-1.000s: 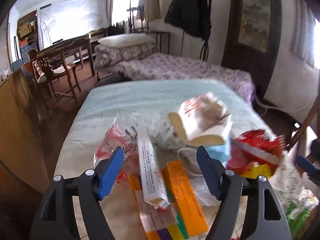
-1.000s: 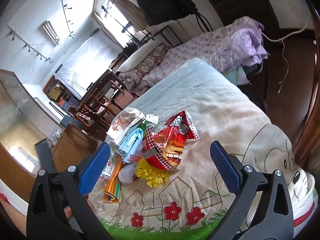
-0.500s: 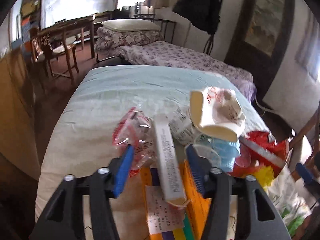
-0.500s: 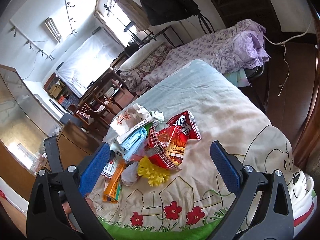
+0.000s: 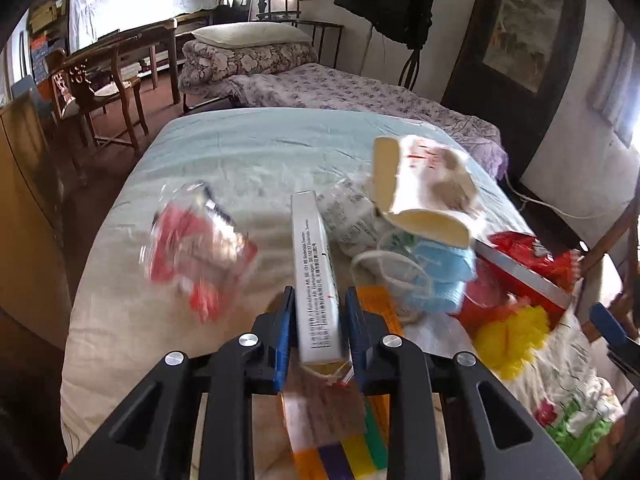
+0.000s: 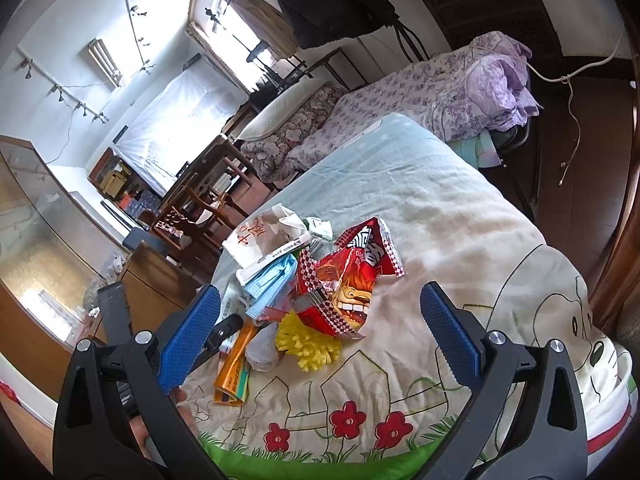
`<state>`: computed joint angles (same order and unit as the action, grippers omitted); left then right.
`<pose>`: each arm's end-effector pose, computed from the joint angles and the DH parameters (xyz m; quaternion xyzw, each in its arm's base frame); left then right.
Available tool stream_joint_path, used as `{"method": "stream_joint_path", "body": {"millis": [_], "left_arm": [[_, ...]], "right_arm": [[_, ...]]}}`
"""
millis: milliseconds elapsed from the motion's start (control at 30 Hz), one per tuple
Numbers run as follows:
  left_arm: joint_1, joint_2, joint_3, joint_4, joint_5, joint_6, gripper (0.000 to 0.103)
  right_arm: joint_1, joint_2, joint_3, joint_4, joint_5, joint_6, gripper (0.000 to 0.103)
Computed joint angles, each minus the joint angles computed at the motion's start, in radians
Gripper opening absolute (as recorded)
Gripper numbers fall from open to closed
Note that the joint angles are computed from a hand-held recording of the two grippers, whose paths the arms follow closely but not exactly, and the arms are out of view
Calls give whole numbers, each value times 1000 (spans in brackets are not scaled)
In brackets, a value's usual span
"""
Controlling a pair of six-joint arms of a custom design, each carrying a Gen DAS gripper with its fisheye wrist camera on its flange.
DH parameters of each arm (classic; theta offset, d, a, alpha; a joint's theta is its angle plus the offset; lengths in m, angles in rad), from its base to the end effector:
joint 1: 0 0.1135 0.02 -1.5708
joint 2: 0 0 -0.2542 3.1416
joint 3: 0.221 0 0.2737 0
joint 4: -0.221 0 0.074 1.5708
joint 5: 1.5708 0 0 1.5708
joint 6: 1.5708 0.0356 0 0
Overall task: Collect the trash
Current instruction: 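Lift the white box with the left tool while the right tool grasps the red chip bag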
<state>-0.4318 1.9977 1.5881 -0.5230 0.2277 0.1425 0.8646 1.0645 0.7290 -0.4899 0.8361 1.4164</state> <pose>0.4134 -0.1993 0.2063 0.3014 0.8946 -0.1517 0.2929 0.1726 0.1617 0.2326 0.3741 0.7787 0.1447 0.4825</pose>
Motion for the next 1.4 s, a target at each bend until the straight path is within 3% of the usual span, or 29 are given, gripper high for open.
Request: {"method": "stream_joint_path", "body": {"millis": [100,300,333,533,667,900,1133,1200,1233,1267,1333,1400], "left_arm": [[11,39,44,-35,24,-31,23],[41,-171,-174,148,142,-32,23],[62,-200,-202,174,196,-56,23],[129,-315,-316,242,333,-123,23],[158,-403,-402,253,378,-115,23],[157,-474,-488,273,378,-85,23],[162,-468,-480,267,383,-97,23],[165,-467,-478,264,389,-99,23],[167,-469,-479,262,392,-101,23],[167,-472,-480,261,394,-101,23],[166,-476,-487,265,391,-96,23],[163,-479,-488,270,389,-94,23]], "right_arm": [[2,1,1,3,4,-4,96],[-3,-16,-14,22,-9,-26,96],[-4,-17,-15,25,-11,-28,96],[-34,-67,-60,66,-46,-31,96],[-113,-108,-111,127,-137,-35,96],[-264,-48,-126,245,-328,-71,96],[-220,59,-32,181,-321,-133,96],[-208,88,-9,148,-313,-126,77],[-206,107,3,144,-322,-138,45],[-202,111,1,162,-330,-156,27],[-168,88,10,118,-243,-154,26],[-88,60,30,67,-77,-147,26]]}}
